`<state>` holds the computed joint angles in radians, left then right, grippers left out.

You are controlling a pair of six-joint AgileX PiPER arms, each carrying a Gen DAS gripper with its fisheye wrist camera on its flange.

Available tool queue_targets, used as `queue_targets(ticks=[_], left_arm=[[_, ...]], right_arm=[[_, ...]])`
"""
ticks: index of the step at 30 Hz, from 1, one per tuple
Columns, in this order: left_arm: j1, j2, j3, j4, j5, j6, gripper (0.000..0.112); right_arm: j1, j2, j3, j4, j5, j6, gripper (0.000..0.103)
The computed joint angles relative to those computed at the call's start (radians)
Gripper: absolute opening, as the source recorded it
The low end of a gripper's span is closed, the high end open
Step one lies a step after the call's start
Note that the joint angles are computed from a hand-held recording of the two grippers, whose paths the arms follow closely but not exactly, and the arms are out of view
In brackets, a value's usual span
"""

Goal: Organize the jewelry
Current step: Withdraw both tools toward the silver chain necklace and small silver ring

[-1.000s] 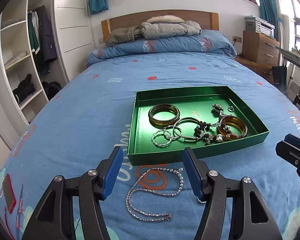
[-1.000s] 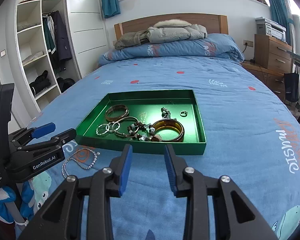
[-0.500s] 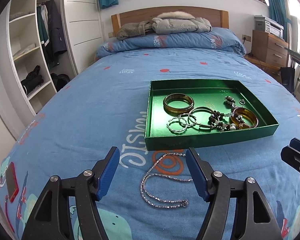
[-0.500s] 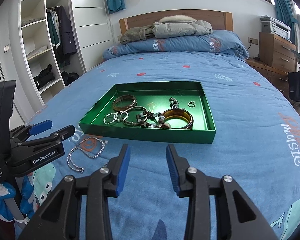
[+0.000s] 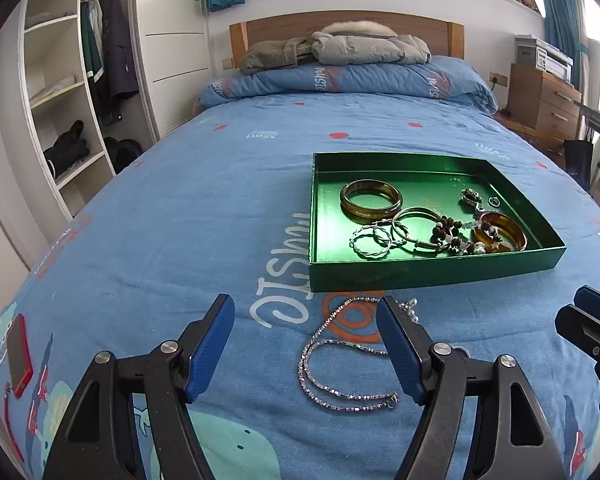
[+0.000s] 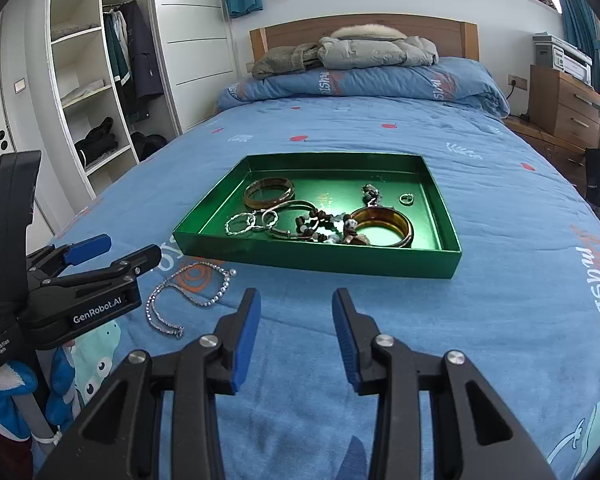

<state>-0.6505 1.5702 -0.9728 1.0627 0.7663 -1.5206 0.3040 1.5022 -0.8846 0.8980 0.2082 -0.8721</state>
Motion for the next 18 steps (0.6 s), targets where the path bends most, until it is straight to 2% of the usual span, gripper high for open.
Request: queue_targets(ticks=[18], left_arm=[[0.068, -0.041, 0.049, -0.002, -0.056, 0.007, 0.074]], right_arm=[[0.080, 0.034, -0.006, -0.115, -0.033, 0.137, 0.036]])
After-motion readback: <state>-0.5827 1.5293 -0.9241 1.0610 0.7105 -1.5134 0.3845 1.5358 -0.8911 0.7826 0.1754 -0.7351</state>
